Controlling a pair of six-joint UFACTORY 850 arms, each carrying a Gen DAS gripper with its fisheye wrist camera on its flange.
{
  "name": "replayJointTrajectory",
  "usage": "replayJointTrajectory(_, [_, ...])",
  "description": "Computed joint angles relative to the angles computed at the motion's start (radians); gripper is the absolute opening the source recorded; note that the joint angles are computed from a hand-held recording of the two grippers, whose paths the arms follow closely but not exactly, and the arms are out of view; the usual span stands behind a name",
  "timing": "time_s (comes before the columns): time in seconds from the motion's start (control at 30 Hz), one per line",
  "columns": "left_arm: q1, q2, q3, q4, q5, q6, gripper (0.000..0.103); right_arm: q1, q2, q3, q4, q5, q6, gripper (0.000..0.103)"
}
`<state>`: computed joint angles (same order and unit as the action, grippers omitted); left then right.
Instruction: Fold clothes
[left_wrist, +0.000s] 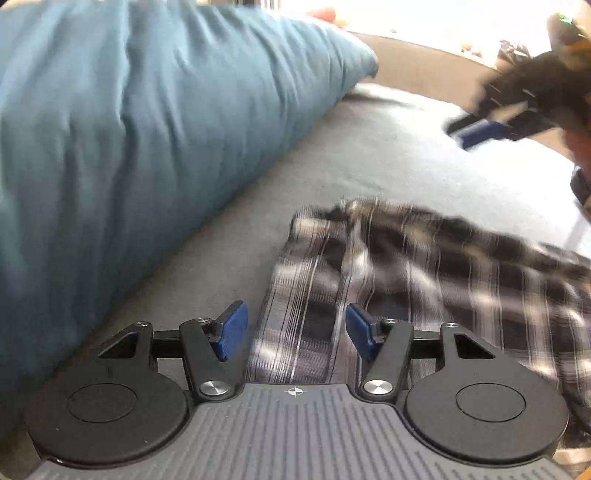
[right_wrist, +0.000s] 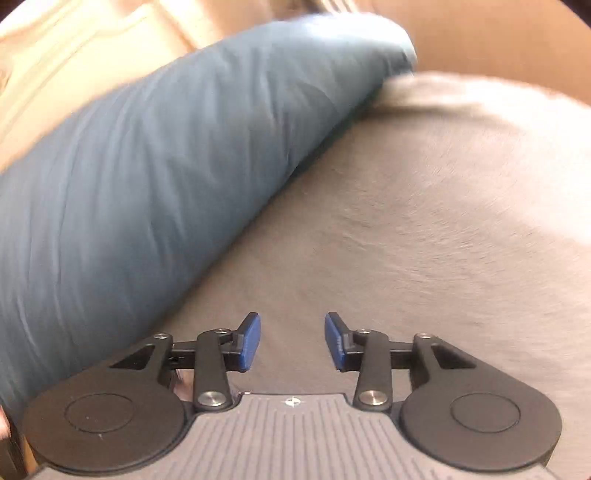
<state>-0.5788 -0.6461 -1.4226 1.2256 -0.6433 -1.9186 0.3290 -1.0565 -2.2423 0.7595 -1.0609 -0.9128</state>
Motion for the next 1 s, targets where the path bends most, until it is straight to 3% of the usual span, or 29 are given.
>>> replayJointTrajectory(0.07, [-0.003, -0.006, -0.015, 0.013, 0.011, 0.017, 0.059, -0.020, 0.069, 0.103, -0.039, -0.016, -0.061, 0.025])
replayJointTrajectory(0.13, [-0.004, -0.017, -0.035, 0.014, 0.030, 0.049, 0.059, -0.036, 0.112, 0.171, -0.095, -0.038, -0.085, 0.023])
replayJointTrajectory(0.27, [0.002, -0.078, -0.116, -0.113, 0.033, 0.233, 0.059, -0.038, 0.144, 0.303, -0.216, 0.124, -0.066, 0.020])
replayJointTrajectory(0.3, [0.000, -0.098, -0.140, -0.146, 0.006, 0.281, 0.059, -0.040, 0.144, 0.328, -0.238, 0.164, -0.061, 0.013])
replayJointTrajectory(0.4, [-0.005, -0.113, -0.159, -0.162, -0.022, 0.319, 0.059, -0.081, 0.086, 0.264, -0.091, 0.178, 0.005, 0.010])
replayJointTrajectory(0.47, [-0.009, -0.110, -0.159, -0.171, -0.031, 0.331, 0.059, -0.096, 0.106, 0.278, -0.066, 0.277, 0.046, 0.012])
replayJointTrajectory(0.53, [-0.007, -0.126, -0.191, -0.196, -0.046, 0.365, 0.059, -0.129, 0.113, 0.271, -0.036, 0.241, 0.076, 0.012])
replayJointTrajectory(0.6, [-0.007, -0.135, -0.210, -0.206, -0.056, 0.379, 0.059, -0.169, 0.115, 0.240, -0.063, 0.094, 0.072, 0.013])
replayJointTrajectory(0.7, [-0.012, -0.145, -0.229, -0.224, -0.070, 0.410, 0.059, -0.186, 0.161, 0.282, -0.192, -0.016, 0.014, 0.014])
replayJointTrajectory(0.83, [-0.017, -0.174, -0.276, -0.274, -0.108, 0.479, 0.059, -0.212, 0.177, 0.356, -0.339, 0.145, 0.107, 0.009])
replayJointTrajectory(0.87, [-0.018, -0.179, -0.285, -0.281, -0.117, 0.491, 0.059, -0.228, 0.179, 0.356, -0.331, 0.160, 0.124, 0.005])
replayJointTrajectory(1.0, [-0.027, -0.188, -0.317, -0.293, -0.164, 0.536, 0.059, -0.310, 0.188, 0.336, -0.163, 0.180, 0.134, 0.009])
